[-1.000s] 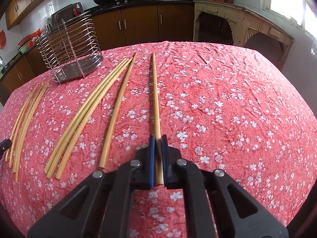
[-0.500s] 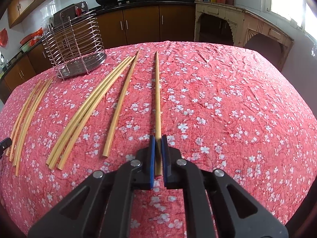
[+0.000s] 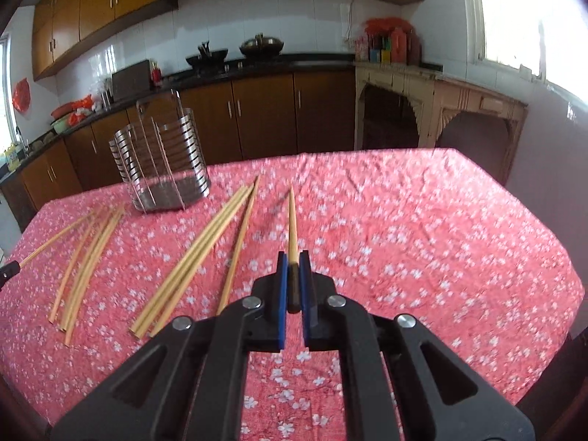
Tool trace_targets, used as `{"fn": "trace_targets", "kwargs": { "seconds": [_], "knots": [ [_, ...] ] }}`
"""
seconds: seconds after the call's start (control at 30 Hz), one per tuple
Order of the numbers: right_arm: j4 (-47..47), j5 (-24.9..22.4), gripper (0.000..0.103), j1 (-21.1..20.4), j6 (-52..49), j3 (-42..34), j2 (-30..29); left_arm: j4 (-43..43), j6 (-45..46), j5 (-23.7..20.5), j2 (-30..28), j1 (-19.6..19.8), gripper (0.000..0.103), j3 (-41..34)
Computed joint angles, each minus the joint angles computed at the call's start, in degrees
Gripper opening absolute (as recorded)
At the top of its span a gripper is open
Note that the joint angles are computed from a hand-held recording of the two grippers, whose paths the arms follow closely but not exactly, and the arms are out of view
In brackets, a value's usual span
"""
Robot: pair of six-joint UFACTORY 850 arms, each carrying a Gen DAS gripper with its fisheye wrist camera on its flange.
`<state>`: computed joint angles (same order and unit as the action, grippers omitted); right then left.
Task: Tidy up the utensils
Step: 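Grasp a wooden chopstick with the left gripper while the right gripper grasps another chopstick, then lift the held chopsticks with both grippers and carry them over the wire holder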
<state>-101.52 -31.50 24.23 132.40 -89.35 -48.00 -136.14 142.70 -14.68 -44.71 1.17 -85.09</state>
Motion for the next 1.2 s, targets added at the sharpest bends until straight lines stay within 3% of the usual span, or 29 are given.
{"fn": "trace_targets", "kwargs": {
  "seconds": [0.17,0.3,0.8,1.03,1.2],
  "knots": [
    [-8.59,-4.77,0.007,0.33,7.29,2.08,2.4,-9.21,7.02,-7.39,3.72,1.03,0.007,2.81],
    [-14.08,-6.85,0.007,-0.03,11.9,2.51,3.64,-12.72,8.6,-9.58,4.77,1.15,0.007,2.41],
    [-17.81,-8.93,0.007,-0.45,14.78,0.88,4.42,-16.54,10.29,-10.1,5.35,0.94,0.007,0.13],
    [-19.04,-6.73,0.007,-1.5,12.15,-4.17,4.33,-17.45,11.39,-7.3,4.84,-0.19,0.007,-4.85],
    [-24.14,-1.53,0.007,-3.09,14.56,-10.66,4.81,-13.37,7.65,-5.98,4.7,-1.59,0.007,-9.79]
  ]
}}
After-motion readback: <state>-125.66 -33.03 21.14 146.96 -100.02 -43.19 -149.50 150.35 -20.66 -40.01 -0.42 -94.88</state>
